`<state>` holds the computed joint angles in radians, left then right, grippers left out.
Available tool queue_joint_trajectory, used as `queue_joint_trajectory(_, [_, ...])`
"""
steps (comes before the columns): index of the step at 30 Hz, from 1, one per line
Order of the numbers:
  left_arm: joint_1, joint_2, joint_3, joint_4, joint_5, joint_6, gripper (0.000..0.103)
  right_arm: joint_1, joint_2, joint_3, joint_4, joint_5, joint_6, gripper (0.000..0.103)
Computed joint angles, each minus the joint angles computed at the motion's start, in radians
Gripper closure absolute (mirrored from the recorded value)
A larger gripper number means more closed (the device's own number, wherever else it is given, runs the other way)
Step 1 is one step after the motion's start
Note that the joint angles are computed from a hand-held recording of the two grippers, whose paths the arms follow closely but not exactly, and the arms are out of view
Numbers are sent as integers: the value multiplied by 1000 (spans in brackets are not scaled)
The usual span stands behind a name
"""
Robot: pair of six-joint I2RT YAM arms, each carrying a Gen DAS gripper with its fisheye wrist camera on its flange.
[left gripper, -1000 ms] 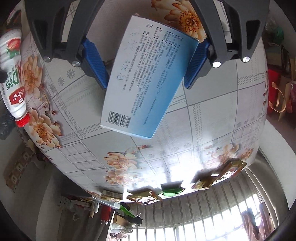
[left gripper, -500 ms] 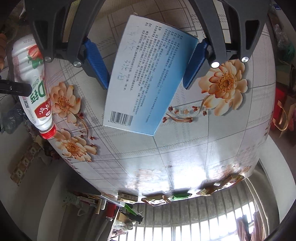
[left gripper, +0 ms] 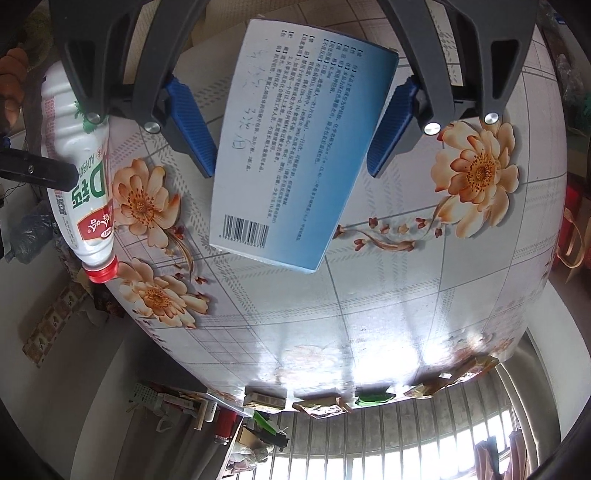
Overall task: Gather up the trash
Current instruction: 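Lift the blue box with the left tool while the right tool holds the bottle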
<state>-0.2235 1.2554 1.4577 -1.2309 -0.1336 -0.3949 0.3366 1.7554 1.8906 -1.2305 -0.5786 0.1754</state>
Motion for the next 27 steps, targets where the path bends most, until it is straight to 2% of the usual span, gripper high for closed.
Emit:
queue_joint_trajectory(6, [14, 36, 2, 8, 15, 9, 23, -13, -6, -30, 23, -25, 40, 35])
queue_joint_trajectory(17, [-25, 67, 0, 26, -57, -3, 23, -63, -34, -93, 76, -110, 68, 38])
queue_joint_trajectory(27, [-33, 66, 12, 24, -74, -30, 28, -117, -73, -160, 105, -202, 60, 39])
